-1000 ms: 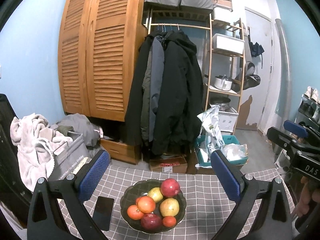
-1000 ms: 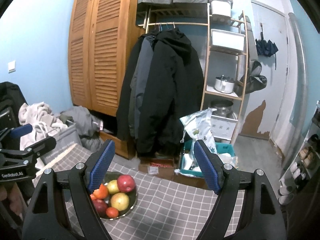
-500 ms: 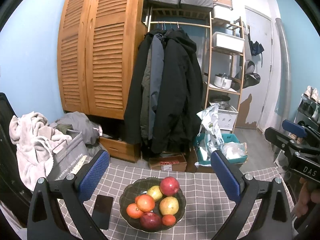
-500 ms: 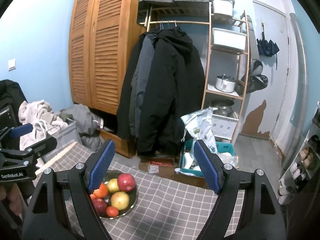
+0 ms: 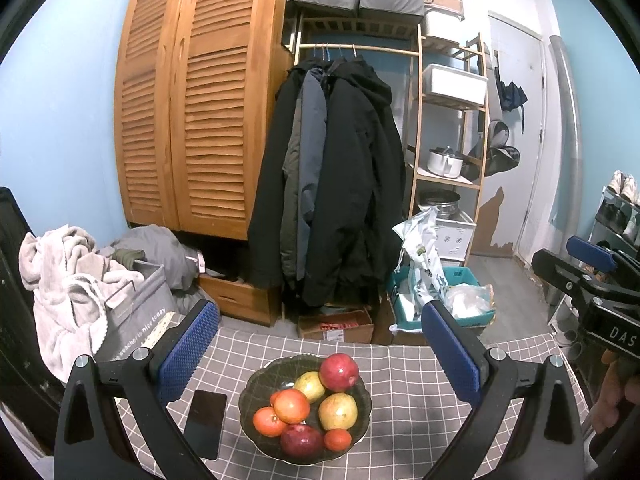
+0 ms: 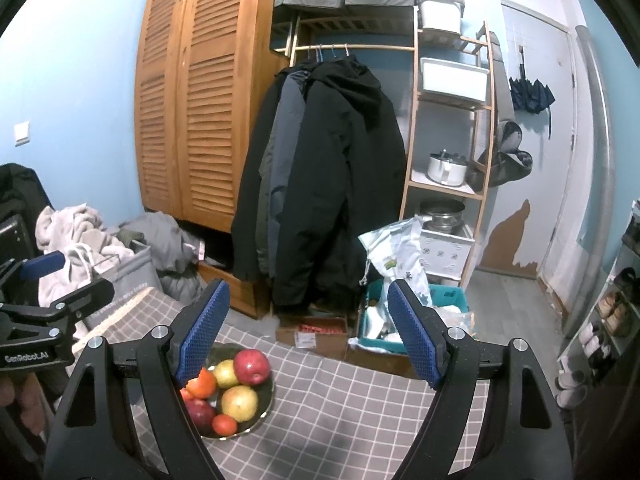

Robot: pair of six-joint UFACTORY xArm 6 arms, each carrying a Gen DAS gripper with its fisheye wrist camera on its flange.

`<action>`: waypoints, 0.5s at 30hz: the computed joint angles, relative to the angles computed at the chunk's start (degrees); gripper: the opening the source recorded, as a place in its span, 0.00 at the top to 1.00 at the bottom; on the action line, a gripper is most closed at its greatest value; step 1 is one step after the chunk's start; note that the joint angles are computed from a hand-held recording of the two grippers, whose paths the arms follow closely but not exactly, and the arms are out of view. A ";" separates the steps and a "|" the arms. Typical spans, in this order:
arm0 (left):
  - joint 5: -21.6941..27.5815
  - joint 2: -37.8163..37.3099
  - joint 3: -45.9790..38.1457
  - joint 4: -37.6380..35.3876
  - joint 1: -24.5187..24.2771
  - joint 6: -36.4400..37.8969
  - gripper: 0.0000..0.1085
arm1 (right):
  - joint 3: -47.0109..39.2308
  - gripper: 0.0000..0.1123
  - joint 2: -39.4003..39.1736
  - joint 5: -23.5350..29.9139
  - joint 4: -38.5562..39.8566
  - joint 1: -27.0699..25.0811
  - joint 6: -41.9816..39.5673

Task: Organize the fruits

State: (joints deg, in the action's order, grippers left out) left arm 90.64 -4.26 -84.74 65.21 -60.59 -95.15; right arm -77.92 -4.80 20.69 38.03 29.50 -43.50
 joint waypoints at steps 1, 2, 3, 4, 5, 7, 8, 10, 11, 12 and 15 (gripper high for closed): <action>0.03 0.03 -0.04 -0.07 0.00 0.02 0.06 | 0.08 0.29 -0.08 0.14 0.21 -0.10 -0.32; 0.07 0.04 -0.08 -0.13 -0.04 0.00 0.06 | 0.07 0.29 -0.04 -0.01 0.02 -0.03 -0.10; 0.09 0.06 -0.18 -0.15 -0.08 0.02 0.06 | 0.12 0.29 -0.13 -0.04 -0.17 0.01 0.03; 0.07 0.07 -0.19 -0.13 -0.07 0.04 0.06 | 0.09 0.29 -0.14 0.07 -0.23 0.01 0.10; 0.15 0.12 -0.25 -0.16 -0.07 0.11 0.06 | 0.12 0.29 -0.19 0.16 0.00 -0.04 -0.11; 0.23 0.14 -0.26 -0.12 -0.10 0.15 0.06 | 0.09 0.29 -0.14 0.06 -0.33 0.03 0.21; 0.27 0.17 -0.33 -0.15 -0.11 0.20 0.06 | 0.14 0.29 -0.22 0.12 -0.16 -0.02 0.05; 0.60 0.28 -0.47 -0.16 -0.16 0.53 0.06 | 0.03 0.29 -0.12 0.04 -0.07 0.05 -0.06; 0.62 0.31 -0.52 -0.17 -0.17 0.53 0.06 | 0.10 0.29 -0.18 0.02 0.04 0.02 -0.16; 0.62 0.31 -0.52 -0.17 -0.17 0.53 0.06 | 0.02 0.29 -0.12 0.05 0.03 0.05 -0.10; 0.61 0.33 -0.56 -0.24 -0.15 0.58 0.06 | 0.18 0.29 -0.29 0.17 0.34 -0.10 -0.48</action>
State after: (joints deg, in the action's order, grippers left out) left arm 91.26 -3.93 -85.30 64.98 -60.74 -94.57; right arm -77.74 -5.08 20.86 38.37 29.40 -43.98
